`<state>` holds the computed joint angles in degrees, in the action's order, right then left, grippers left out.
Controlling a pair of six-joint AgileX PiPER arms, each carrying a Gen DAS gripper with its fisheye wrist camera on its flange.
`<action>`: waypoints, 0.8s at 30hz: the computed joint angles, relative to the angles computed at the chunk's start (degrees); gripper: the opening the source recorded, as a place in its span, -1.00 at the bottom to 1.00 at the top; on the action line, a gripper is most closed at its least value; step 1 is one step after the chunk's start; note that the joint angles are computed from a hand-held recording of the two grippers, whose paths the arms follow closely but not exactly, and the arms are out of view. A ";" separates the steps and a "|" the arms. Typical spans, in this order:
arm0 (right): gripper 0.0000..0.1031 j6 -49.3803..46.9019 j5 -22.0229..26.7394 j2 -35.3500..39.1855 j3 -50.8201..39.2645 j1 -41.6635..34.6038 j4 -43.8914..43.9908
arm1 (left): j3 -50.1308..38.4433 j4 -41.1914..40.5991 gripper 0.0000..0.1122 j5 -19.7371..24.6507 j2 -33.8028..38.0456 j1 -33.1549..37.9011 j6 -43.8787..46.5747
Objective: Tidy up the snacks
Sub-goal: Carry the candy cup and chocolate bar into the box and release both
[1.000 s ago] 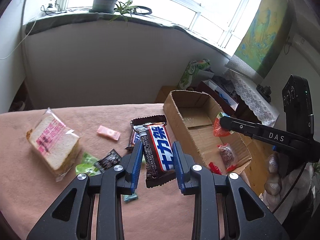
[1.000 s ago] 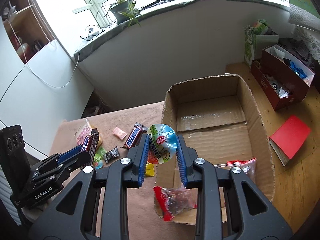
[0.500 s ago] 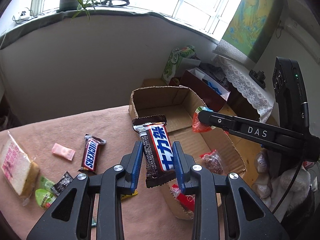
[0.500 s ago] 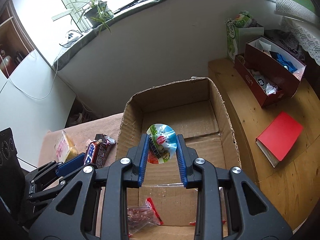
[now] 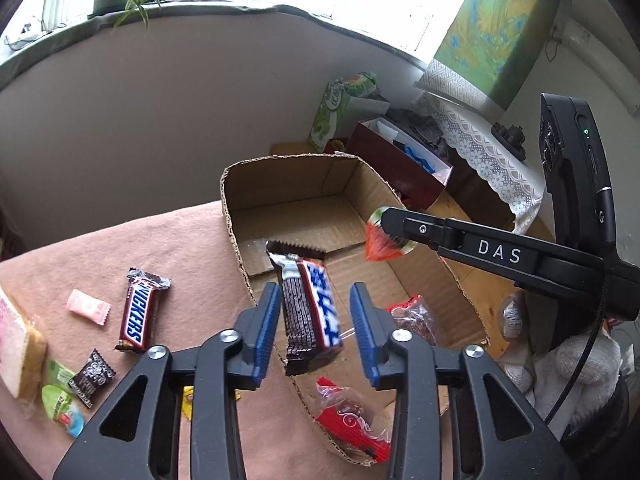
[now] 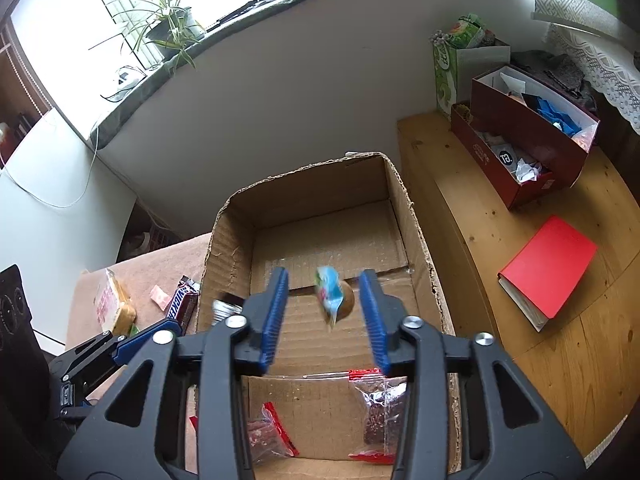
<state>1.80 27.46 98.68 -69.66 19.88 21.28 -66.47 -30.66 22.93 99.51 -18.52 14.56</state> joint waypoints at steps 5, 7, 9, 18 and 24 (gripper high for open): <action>0.46 4.28 -1.71 -1.54 0.97 0.79 -3.81 | 0.96 0.70 -0.09 -0.50 -1.02 -0.06 -0.16; 0.48 4.63 -1.41 -1.71 0.77 1.04 -3.99 | 1.41 -0.28 -0.09 -0.26 -1.53 0.36 0.66; 0.59 5.28 -1.25 -1.93 0.64 1.46 -4.60 | 2.09 -0.82 -0.09 -0.45 -2.20 0.60 1.08; 0.61 9.18 -1.16 -3.93 0.74 3.97 -7.78 | 5.35 -4.04 -0.09 -0.92 -5.42 1.96 3.84; 0.61 13.02 -0.88 -5.09 0.47 6.65 -10.91 | 8.21 -5.38 -0.09 -1.26 -8.35 3.51 5.22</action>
